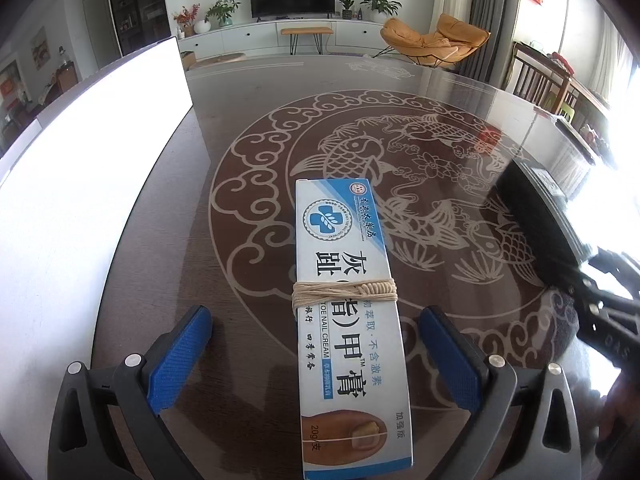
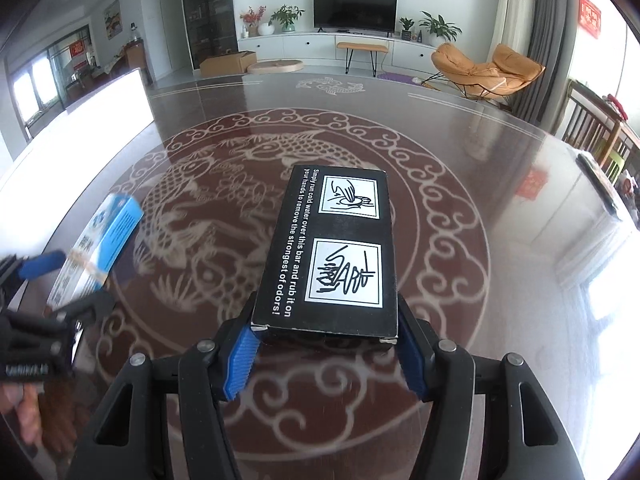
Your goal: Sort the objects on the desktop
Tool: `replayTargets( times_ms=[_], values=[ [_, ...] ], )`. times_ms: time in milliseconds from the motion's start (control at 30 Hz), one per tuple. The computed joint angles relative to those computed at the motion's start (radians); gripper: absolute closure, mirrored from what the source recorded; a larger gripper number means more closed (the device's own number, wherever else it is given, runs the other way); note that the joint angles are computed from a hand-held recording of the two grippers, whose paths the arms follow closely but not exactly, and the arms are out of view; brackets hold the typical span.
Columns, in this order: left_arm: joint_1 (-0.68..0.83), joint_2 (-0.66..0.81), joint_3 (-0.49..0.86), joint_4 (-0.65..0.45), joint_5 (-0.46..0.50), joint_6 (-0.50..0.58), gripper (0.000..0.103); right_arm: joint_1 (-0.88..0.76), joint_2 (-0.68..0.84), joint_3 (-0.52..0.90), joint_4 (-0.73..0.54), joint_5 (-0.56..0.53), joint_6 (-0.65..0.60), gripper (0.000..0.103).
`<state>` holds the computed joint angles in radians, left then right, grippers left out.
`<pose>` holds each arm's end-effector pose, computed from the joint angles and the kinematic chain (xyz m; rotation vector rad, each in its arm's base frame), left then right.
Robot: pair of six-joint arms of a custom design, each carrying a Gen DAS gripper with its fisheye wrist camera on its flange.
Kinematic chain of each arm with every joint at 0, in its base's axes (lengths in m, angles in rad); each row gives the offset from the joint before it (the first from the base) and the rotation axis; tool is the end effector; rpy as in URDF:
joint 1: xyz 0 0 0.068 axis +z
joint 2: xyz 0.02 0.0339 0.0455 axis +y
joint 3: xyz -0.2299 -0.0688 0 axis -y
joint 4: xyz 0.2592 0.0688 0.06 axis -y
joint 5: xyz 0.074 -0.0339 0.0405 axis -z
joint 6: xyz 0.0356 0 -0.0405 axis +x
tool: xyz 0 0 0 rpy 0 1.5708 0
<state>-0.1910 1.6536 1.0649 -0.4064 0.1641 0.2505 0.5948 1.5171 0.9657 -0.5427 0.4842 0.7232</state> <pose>0.3399 -0.0716 0.1571 0.6203 2.4800 -0.1876 0.2646 0.1590 0.1646 0.3070 2.4602 -0.1150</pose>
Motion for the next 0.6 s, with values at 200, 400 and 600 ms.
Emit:
replayTargets(
  times_ms=[200,400,600],
  values=[
    [0.000,0.000,0.000,0.001,0.000,0.000,0.000,0.220,-0.090,-0.072,-0.162,0.106,0.276,0.041],
    [0.002,-0.004,-0.002,-0.002,0.005,0.005,0.000,0.226,-0.056,-0.054,-0.184,0.073,0.301,0.000],
    [0.002,-0.006,-0.002,-0.003,0.005,0.007,0.000,0.204,-0.076,-0.069,-0.174,0.063,0.280,0.000]
  ],
)
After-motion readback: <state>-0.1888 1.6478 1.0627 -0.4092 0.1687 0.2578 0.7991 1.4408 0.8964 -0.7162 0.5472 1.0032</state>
